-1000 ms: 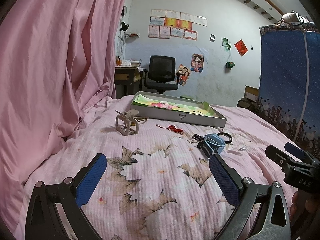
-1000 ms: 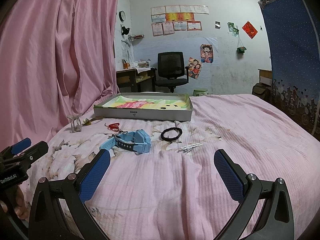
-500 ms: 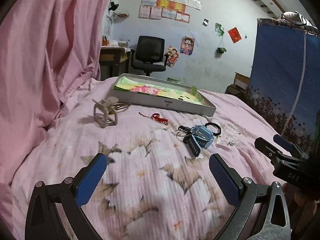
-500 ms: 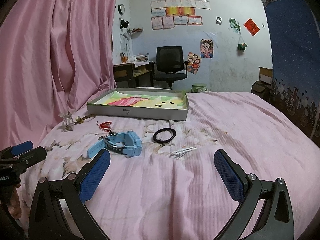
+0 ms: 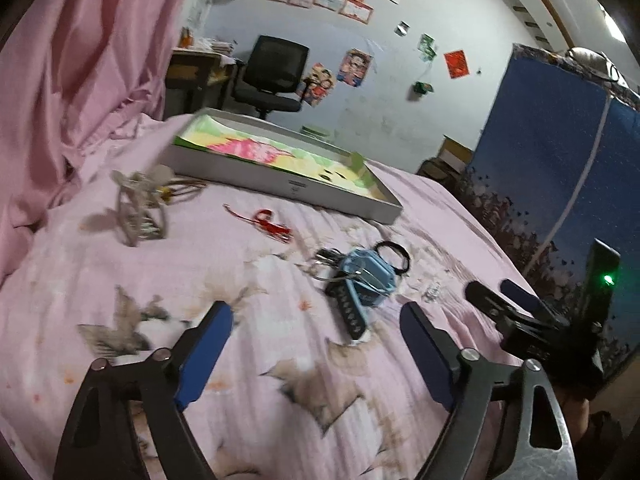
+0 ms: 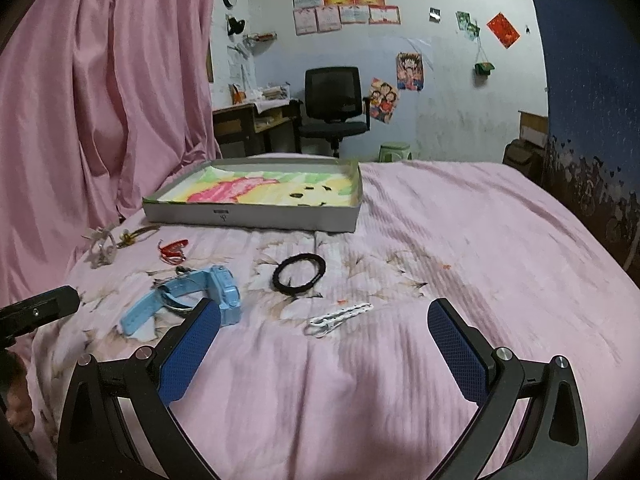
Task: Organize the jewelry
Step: 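Grasp the blue smartwatch strap with the left tool while the right tool grasps the white plastic clip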
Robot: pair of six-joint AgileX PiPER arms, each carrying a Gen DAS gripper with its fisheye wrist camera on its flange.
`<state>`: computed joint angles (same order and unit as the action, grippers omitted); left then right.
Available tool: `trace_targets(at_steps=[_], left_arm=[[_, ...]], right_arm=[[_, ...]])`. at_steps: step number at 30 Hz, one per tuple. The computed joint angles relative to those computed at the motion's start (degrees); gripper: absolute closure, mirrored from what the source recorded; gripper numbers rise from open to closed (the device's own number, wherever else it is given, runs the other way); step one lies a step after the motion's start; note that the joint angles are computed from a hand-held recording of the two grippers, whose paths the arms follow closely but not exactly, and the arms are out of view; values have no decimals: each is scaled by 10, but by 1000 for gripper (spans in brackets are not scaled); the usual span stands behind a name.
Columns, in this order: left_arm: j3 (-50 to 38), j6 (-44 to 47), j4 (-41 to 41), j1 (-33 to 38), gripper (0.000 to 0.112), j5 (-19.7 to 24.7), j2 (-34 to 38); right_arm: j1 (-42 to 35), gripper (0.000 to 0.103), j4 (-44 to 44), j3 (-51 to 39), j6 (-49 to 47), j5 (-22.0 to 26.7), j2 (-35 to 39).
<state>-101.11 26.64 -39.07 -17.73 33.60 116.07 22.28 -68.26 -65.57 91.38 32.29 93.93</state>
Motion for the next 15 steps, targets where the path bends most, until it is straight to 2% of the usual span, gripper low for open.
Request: trace_targets(at_steps=[2,5,12,15], left_arm=[[-27,-5,6,-6,39,18,21],[-52,-10,13,-9,49,37,40],[-105,-37,57,-25,74,51,78],[-121,-44,76,-33,84,49,91]], right_arm=[[-13,2,31,-14,-29,-15,17],[-27,9,72,-31,-68,-33,40],[-52,30,181,-83,-173,-41,90],[-63,31,212,-90,-196,-50,101]])
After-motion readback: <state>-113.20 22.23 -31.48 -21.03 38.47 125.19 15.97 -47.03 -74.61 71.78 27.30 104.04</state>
